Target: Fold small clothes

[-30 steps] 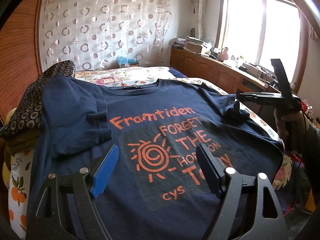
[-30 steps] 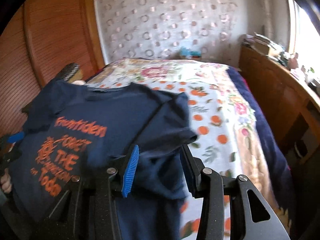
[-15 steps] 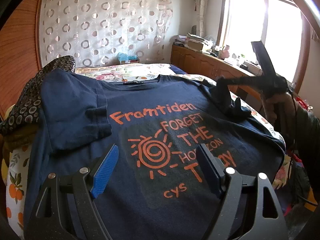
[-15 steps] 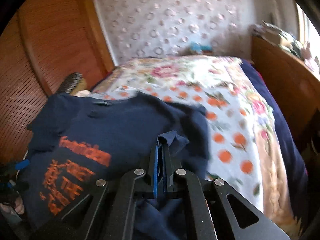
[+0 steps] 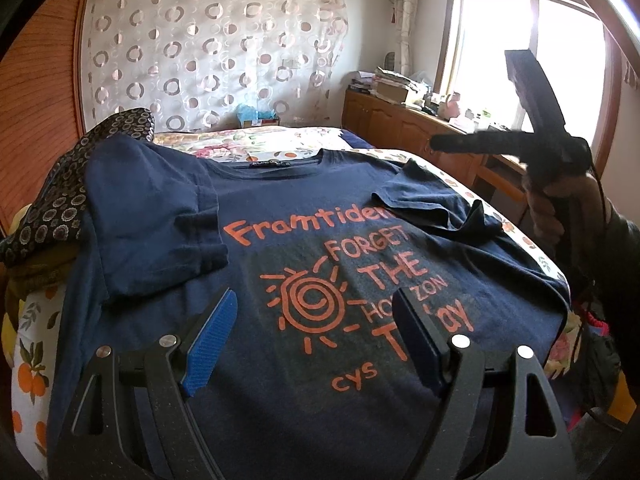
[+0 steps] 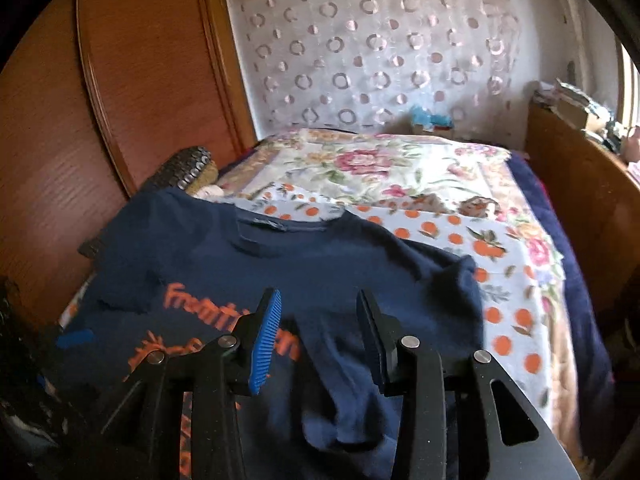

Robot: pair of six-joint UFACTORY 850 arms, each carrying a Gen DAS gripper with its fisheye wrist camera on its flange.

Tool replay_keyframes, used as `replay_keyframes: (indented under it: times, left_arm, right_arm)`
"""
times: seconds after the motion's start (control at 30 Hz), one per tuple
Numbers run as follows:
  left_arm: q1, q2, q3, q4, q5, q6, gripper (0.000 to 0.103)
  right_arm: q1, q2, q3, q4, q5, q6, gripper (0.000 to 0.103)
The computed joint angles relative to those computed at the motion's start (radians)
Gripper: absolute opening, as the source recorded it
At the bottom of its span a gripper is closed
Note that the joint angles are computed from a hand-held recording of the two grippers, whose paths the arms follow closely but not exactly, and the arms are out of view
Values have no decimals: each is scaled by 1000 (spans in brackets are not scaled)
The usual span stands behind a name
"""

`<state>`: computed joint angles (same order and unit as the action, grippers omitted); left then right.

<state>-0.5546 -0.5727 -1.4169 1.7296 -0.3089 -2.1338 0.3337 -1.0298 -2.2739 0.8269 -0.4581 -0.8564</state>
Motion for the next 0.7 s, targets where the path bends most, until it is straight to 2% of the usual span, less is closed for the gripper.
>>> replay_keyframes:
  times: [0.07, 0.2, 0.4, 0.43, 0.47, 0.63, 0.7]
  left_arm:
    - [0, 3, 4, 9, 0, -7, 80]
    - [1, 8, 10, 15, 0, -10, 80]
    - [1, 9, 11, -2, 3, 2, 80]
    - [1, 8, 10, -10, 3, 9, 80]
    - [1, 8, 11, -12, 2, 10, 80]
    - [7, 10, 11, -18, 2, 15, 80]
    - [11, 12, 13, -16, 1, 12, 80]
  right_arm:
    - [-7, 19, 39, -2, 11, -10, 41]
    - [-13, 42, 97, -116, 47, 66, 41]
    - [-22, 61, 176, -165, 21, 100, 41]
    - [-23, 73, 199, -144, -3, 79, 40]
    - [-27, 79, 218, -110, -21, 47, 34]
    - [-30, 147, 357, 30, -13, -119, 33]
    - [-30, 157, 376, 30, -13, -129, 33]
